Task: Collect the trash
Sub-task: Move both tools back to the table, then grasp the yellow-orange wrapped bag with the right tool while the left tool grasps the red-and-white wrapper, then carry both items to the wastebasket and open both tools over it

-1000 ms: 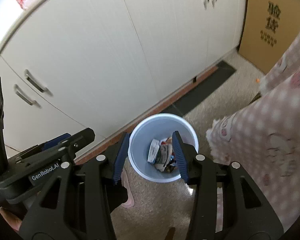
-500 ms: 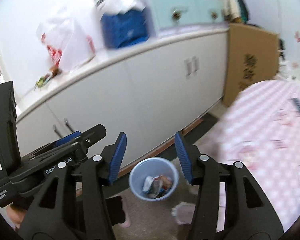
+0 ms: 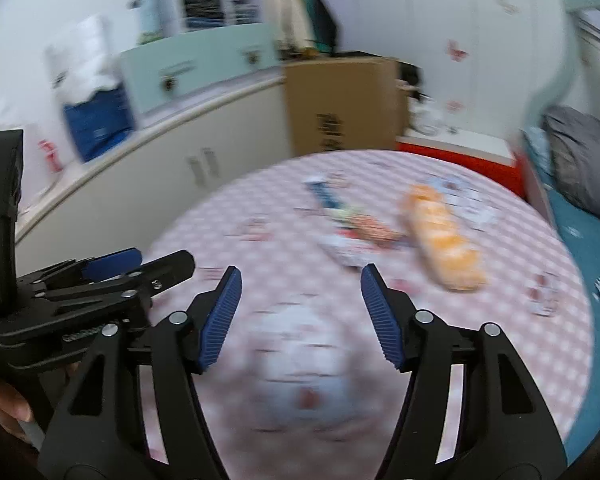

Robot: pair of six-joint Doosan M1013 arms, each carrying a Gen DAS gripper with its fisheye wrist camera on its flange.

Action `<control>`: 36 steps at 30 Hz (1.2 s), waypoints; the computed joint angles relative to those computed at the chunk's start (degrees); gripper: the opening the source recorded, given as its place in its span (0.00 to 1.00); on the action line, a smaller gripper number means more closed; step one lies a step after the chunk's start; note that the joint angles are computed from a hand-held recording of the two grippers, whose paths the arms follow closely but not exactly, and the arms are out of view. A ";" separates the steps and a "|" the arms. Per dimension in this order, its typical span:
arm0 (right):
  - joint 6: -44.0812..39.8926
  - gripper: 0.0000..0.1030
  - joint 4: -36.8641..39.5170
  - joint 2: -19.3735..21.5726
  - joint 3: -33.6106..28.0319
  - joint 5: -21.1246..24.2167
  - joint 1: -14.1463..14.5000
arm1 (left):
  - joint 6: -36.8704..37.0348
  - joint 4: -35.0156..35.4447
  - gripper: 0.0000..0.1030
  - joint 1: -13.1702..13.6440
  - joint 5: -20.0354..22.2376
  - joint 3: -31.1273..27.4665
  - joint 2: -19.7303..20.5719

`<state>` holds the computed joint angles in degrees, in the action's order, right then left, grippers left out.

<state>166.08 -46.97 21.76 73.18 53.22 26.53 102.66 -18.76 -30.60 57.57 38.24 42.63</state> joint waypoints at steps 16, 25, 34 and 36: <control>1.17 0.64 7.96 -5.00 10.00 -6.67 -8.86 | 1.77 11.38 0.71 -7.34 7.26 -16.38 11.12; -8.02 0.64 15.55 -2.07 6.76 -6.76 -10.56 | 2.74 10.36 0.26 -6.98 12.66 -24.82 15.93; -6.80 0.35 12.22 -2.12 6.11 -3.78 -8.59 | 5.70 3.13 0.12 -4.87 8.54 -16.26 11.03; -4.86 0.35 10.18 -2.57 6.33 -3.70 -7.71 | 6.83 1.49 0.12 -4.20 6.31 -12.55 8.96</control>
<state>161.22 -36.79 19.19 79.51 49.52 18.83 109.49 -17.27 -34.81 63.88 25.69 51.59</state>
